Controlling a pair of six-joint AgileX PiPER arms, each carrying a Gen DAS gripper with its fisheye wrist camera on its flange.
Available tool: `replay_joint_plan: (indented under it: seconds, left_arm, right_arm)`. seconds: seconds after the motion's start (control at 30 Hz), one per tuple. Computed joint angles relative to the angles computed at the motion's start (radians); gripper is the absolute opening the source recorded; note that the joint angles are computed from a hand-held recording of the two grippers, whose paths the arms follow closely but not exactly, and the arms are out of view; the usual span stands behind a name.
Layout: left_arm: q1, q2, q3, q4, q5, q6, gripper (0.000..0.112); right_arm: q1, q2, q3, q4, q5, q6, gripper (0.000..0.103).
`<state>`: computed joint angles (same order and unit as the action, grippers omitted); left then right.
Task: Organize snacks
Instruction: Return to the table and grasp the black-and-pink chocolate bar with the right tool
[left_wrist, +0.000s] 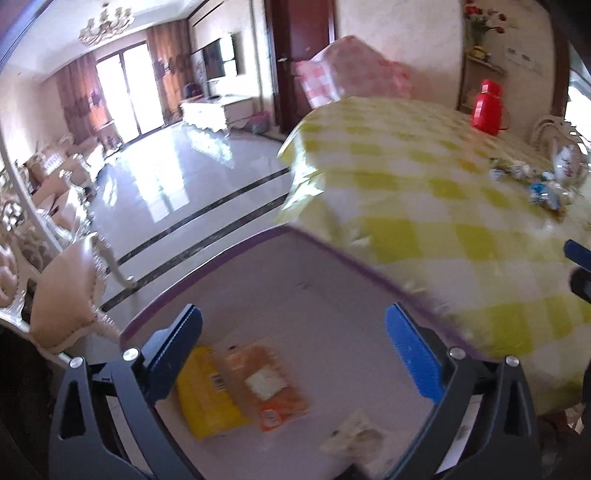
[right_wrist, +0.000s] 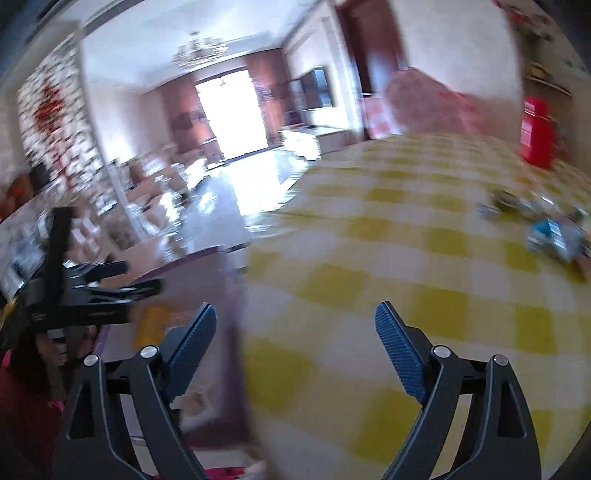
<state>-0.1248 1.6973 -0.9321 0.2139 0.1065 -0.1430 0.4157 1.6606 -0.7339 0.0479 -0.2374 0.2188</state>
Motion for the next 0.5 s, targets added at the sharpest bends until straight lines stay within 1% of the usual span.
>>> replay_joint_plan:
  seconds: [0.07,0.1,0.13,0.17,0.23,0.27,0.33,0.37,0.4,0.43,0.47,0.5]
  left_arm:
    - [-0.041,-0.014,-0.010,-0.053,0.010,0.039,0.101]
    - [-0.069,-0.020,-0.027,-0.073,0.032,0.050,0.101]
    - [-0.105,-0.023,-0.055,-0.081,0.065,0.045,0.101]
    - [-0.124,-0.023,-0.071,-0.095,0.081,0.052,0.101]
    - [-0.204,-0.009,-0.160,-0.143,0.155,0.055,0.101]
    - [-0.234,0.006,-0.201,-0.167,0.183,0.062,0.101]
    - [-0.302,0.056,-0.305,-0.246,0.247,0.108,0.101]
    - [-0.344,0.099,-0.380,-0.265,0.284,0.115,0.101]
    - [-0.383,0.146,-0.449,-0.260,0.310,0.099,0.101]
    - [-0.420,0.194,-0.518,-0.234,0.334,0.065,0.101]
    - [-0.465,0.264,-0.615,-0.176,0.364,-0.003,0.101]
    - [-0.496,0.323,-0.693,-0.139,0.384,-0.052,0.101]
  right_arm:
    - [-0.094,-0.018,0.024,-0.108,0.012,0.113,0.087]
    - [-0.137,-0.027,0.040,-0.159,0.011,0.171,0.087]
    - [-0.183,-0.041,0.062,-0.220,0.008,0.235,0.087]
    - [-0.252,-0.060,0.093,-0.300,-0.001,0.319,0.088]
    - [-0.349,-0.077,0.126,-0.421,-0.015,0.432,0.088]
    - [-0.421,-0.083,0.146,-0.493,-0.026,0.496,0.088]
    - [-0.553,-0.080,0.166,-0.643,-0.050,0.629,0.088]
    - [-0.615,-0.066,0.175,-0.706,-0.082,0.675,0.088]
    - [-0.680,-0.057,0.182,-0.771,-0.105,0.731,0.088]
    - [-0.715,-0.047,0.178,-0.805,-0.111,0.757,0.088]
    - [-0.778,-0.038,0.173,-0.878,-0.120,0.818,0.088]
    - [-0.815,-0.027,0.167,-0.938,-0.136,0.870,0.088]
